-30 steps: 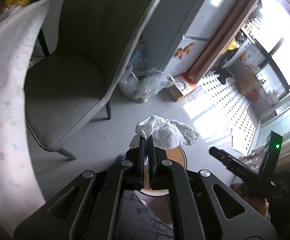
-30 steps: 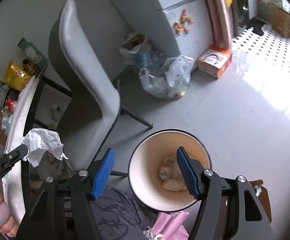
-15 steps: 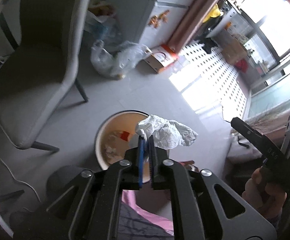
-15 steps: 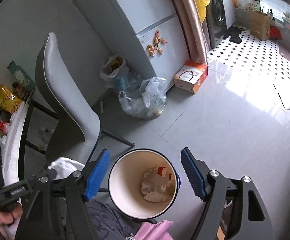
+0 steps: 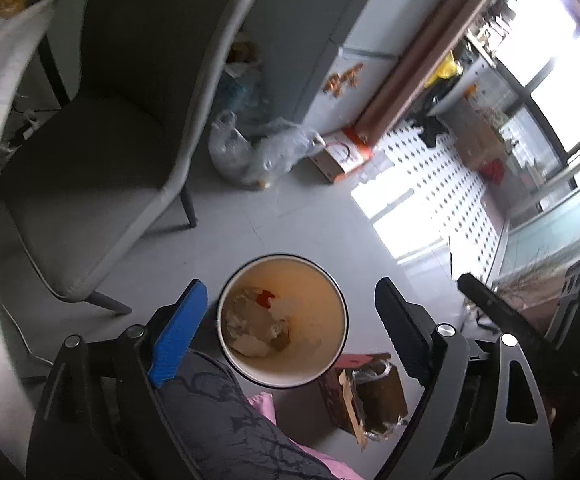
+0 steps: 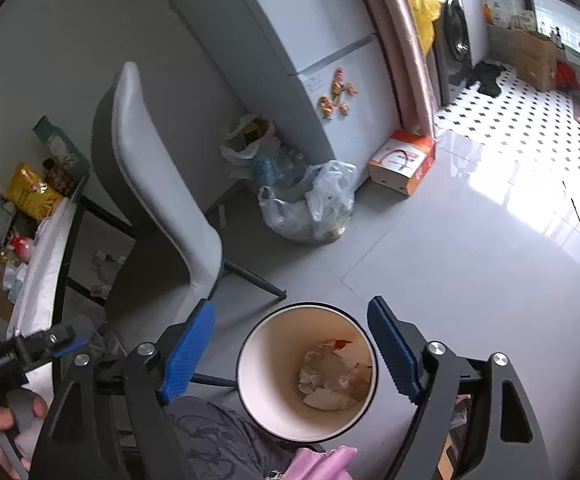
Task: Collect trash
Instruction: 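Move both open tools back over the table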
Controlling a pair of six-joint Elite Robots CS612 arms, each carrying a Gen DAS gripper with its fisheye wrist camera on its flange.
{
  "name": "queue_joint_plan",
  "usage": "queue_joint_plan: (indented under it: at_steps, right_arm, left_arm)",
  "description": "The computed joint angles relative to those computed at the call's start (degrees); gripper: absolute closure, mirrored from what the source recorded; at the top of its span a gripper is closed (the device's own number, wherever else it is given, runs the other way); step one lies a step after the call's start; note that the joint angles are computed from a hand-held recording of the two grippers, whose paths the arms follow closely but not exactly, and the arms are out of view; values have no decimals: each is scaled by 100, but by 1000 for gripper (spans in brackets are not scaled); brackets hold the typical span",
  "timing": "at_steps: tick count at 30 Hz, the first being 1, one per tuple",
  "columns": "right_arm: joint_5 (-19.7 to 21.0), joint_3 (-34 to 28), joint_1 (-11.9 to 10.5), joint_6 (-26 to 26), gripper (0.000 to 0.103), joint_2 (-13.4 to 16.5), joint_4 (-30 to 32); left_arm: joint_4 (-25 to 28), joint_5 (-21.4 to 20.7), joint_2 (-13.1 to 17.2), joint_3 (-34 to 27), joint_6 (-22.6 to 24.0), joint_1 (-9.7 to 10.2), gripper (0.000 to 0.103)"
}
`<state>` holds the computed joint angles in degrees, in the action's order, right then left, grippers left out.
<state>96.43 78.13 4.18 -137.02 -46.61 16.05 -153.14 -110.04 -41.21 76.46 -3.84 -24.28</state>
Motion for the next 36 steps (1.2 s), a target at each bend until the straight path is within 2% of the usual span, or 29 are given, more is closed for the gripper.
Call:
queue_joint_plan:
  at_steps: [2,6,12,23,36]
  right_arm:
    - [6,-79,50,-39,14,16,6]
    - [-84,-238,140,-144,8,34,-69]
    - [-242,-605,309,-427,8,104,-92]
    - [-600,-1528,623,-902,8,418,187]
    - [-978,-2673,937,-1364,8,946,732]
  left_arm:
    - [-138,29,-56,39,-84,55,9]
    - [-566,127,-210,239,-371,177,6]
    - [-1072,393,-405,482,-699,385,6]
    - [-1718,845,-645,836,-1296,825,6]
    - [-2214,1379,-858,1313,-1557,1236,6]
